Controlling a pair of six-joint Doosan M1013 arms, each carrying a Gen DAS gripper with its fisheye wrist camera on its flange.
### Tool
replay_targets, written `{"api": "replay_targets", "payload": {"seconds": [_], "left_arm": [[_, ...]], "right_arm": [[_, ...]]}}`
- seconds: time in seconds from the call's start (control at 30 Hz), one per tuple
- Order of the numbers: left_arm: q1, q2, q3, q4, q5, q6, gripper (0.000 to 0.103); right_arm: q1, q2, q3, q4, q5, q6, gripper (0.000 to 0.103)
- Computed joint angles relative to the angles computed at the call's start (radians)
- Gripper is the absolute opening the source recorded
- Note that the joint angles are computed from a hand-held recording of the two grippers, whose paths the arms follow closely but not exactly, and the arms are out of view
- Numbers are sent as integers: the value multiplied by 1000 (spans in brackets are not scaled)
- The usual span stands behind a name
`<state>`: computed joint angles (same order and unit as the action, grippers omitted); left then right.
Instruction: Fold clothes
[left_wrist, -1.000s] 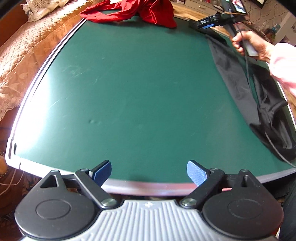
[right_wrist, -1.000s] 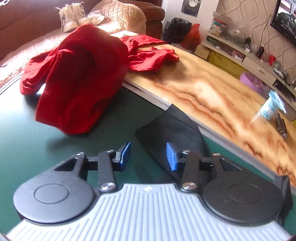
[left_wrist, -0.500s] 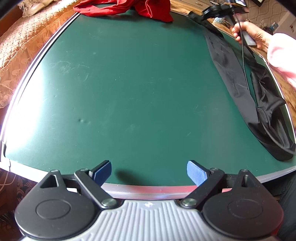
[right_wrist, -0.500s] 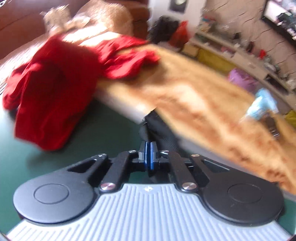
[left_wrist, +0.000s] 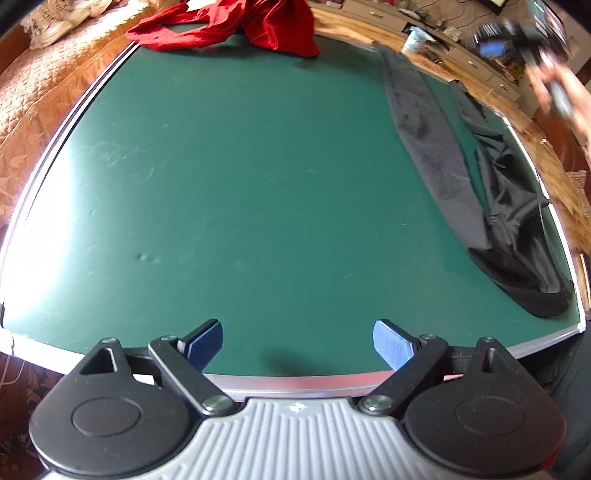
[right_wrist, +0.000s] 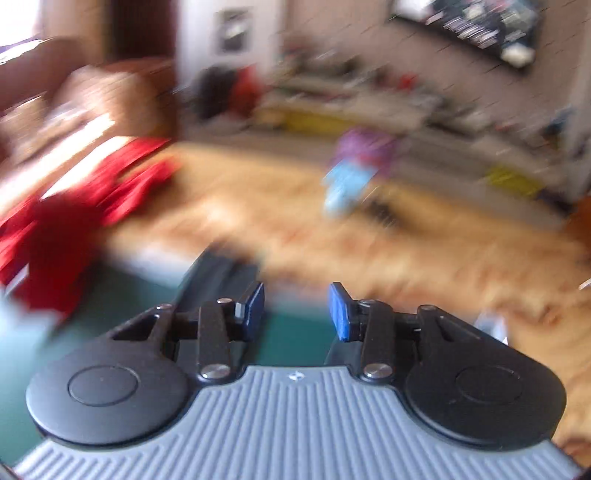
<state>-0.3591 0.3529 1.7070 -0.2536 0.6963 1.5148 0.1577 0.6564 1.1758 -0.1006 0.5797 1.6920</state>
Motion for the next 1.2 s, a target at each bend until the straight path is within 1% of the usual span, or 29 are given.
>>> {"api": "replay_targets", "payload": {"seconds": [0.03, 0.1, 0.13, 0.17, 0.2, 0.3, 0.4, 0.43, 0.53, 0.57, 0.63, 0.67, 0.7, 0.73, 0.8, 0.83, 0.93, 1.03, 1.07, 1.1, 1.13, 1.17, 1.2], "left_arm": [[-2, -1, 1, -7, -3, 11, 93], [-4, -13, 5, -8, -1, 28, 93], [-7, -18, 6, -5, -2, 33, 93], [-12, -21, 6, 2, -5, 33, 93], [-18, -25, 7, 3, -10, 35, 93], [-28, -40, 12, -21, -21, 60, 93], [-40, -57, 18, -38, -20, 86, 93], [-45, -65, 22, -34, -21, 88, 93], [-59, -86, 35, -27, -33, 87, 93], [-63, -91, 39, -27, -38, 84, 93], [-71, -101, 48, -21, -47, 72, 93], [-73, -107, 53, -12, -49, 61, 93], [-75, -112, 56, 0, -52, 50, 93], [-78, -114, 58, 12, -55, 36, 93], [-80, -115, 58, 29, -55, 16, 93], [-80, -114, 57, 37, -54, 8, 93], [-84, -102, 42, 77, -44, -22, 93], [-83, -99, 32, 93, -48, -28, 93], [-82, -99, 29, 96, -51, -29, 93], [-81, -98, 26, 103, -51, -36, 93], [-81, -98, 23, 111, -51, -44, 93], [-80, -98, 21, 120, -51, -52, 93], [-79, -98, 19, 125, -50, -55, 93]], "right_arm": [[-3, -51, 91, 85, -32, -95, 45], [-4, -145, 253, 229, -70, -273, 46], [1, -187, 325, 259, -83, -321, 47], [8, -227, 393, 270, -95, -347, 51], [18, -260, 449, 261, -101, -353, 54], [55, -345, 592, 195, -105, -328, 57], [100, -377, 670, 32, -97, -265, 57], [115, -377, 684, -32, -92, -243, 57], [130, -373, 714, -124, -97, -251, 57], [126, -368, 714, -107, -95, -273, 57], [109, -355, 703, -30, -82, -335, 57], [100, -349, 697, 6, -75, -364, 50], [87, -342, 683, 75, -57, -408, 18], [83, -338, 675, 111, -45, -416, 8], [95, -339, 673, 100, -46, -361, 8], [96, -341, 673, 137, -46, -351, 8], [96, -343, 670, 313, -53, -344, 8], [122, -330, 654, 435, -74, -346, 8], [130, -319, 639, 465, -68, -336, 11], [137, -304, 619, 490, -54, -320, 18], [137, -286, 591, 542, -16, -351, 26], [134, -265, 559, 600, 36, -397, 39], [128, -255, 536, 651, 69, -459, 44]]}}
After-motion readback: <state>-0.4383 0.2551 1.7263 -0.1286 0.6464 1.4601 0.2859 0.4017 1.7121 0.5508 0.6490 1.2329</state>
